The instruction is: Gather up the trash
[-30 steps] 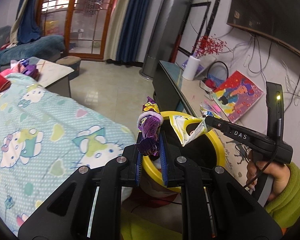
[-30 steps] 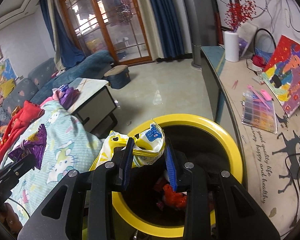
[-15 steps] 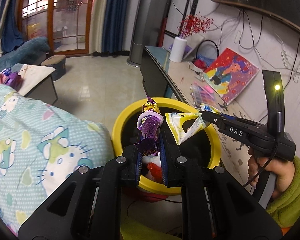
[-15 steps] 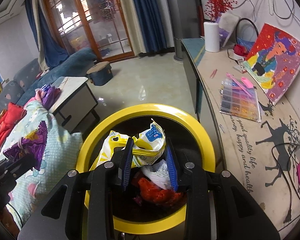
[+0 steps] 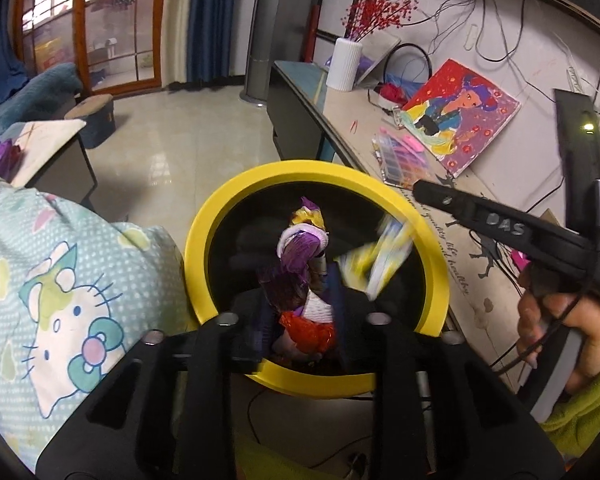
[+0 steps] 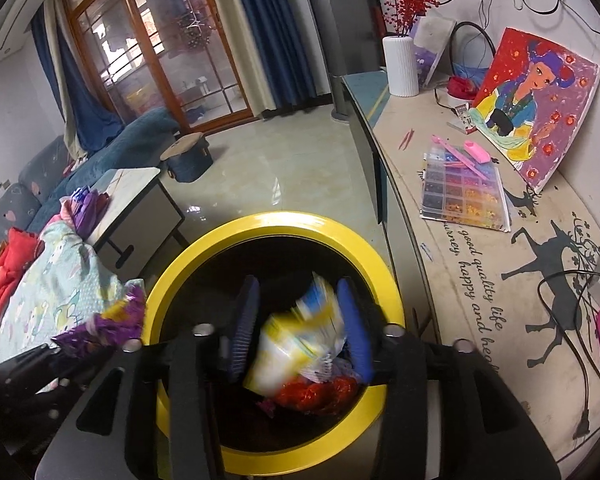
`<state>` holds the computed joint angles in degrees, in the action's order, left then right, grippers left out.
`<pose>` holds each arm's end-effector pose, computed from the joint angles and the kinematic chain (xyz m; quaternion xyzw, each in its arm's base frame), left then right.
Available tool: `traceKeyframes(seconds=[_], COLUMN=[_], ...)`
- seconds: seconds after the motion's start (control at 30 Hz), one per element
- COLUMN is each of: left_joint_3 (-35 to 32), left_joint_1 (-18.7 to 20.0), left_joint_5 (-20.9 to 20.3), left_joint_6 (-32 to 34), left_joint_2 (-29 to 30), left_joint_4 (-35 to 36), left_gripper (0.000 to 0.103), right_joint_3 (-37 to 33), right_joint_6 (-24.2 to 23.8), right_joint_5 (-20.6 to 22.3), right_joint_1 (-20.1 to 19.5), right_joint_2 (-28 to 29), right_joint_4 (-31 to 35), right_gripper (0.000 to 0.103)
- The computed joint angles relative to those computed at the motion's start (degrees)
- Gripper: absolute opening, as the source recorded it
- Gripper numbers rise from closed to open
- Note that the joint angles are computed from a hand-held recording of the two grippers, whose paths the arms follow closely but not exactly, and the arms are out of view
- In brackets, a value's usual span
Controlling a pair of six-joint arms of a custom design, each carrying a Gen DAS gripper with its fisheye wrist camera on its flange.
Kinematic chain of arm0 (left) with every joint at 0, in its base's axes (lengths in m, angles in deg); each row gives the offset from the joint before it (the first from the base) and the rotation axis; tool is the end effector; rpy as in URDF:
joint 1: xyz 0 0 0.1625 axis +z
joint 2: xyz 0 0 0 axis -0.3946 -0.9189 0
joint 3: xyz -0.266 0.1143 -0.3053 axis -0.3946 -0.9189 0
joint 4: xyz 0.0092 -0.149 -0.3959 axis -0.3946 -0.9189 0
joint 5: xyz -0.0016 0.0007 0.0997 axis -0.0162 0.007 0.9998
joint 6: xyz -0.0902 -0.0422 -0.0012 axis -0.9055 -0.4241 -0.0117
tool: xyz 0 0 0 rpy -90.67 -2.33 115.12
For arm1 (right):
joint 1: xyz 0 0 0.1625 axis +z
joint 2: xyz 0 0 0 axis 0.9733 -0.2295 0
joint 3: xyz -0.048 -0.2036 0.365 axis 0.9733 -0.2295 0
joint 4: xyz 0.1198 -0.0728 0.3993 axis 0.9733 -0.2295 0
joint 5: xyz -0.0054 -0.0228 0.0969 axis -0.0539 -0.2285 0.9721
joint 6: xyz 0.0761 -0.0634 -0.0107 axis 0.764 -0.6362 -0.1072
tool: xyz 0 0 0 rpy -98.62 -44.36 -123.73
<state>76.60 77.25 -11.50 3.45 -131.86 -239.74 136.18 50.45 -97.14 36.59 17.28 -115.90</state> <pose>-0.1053 -0.4731 0.2687 0.2272 0.9022 -0.2823 0.2339 0.2993 -0.4994 0.0707 0.1360 -0.8961 0.3554 0.2282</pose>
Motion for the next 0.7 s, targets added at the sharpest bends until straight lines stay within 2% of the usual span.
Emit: traceKeyframes(seconds=[0.03,0.1,0.17,0.2,0.3,0.4,0.57,0.67,0.7], left_joint_3=[0.04,0.23,0.47,0.53,0.84,1.19,2.23,3.43,3.85], left_joint_1=[-0.06,-0.03,-0.19,-0.32,-0.74,-1.46,-2.62,-4.20,-4.76], left_joint_5=[0.68,0.91,1.60,2.31,3.85,6.58,10.54,14.59,16.00], left_joint_6=[-0.34,-0.64,-1.00,-1.44,-2.30,-3.81,-5.34,-6.42,-6.57], left_joint_2=[0.08,-0.24,-0.87,-1.27,-2.68,-4.54,-9.55,-13.15,-14.20], left_joint_4=[-0.21,-0.74,-1.22,-1.29,-1.84,-1.90,-0.82,-0.05,0.05], left_gripper=[0.045,0.059,0.068,0.077,0.081,0.092,0.092,0.092,0.092], right_joint_3=[0.02,0.00,-0.03,0.00,-0.03,-0.23,-0.77,-1.76,-1.91], right_joint_6=[-0.07,-0.37,-0.88,-0.99,-1.67,-2.48,-5.12,-6.06,-6.27], right_joint_5=[0.05,0.02,0.09,0.19,0.87,1.57,3.20,1.87,1.83], right_joint_1=[0.11,0.40,0.83,1.06,2.01,3.61,7.09,9.77,10.65], right_joint_2=[-0.08,-0.10,-0.02,-0.02,0.02,0.15,1.07,2.47,2.91], right_joint_4=[-0.05,-0.59,-1.56,-1.84,-2.90,-3.92,-6.11,-6.97,-7.25], right_gripper=[0.046,0.049,0.055,0.056,0.062,0.070,0.088,0.097,0.097])
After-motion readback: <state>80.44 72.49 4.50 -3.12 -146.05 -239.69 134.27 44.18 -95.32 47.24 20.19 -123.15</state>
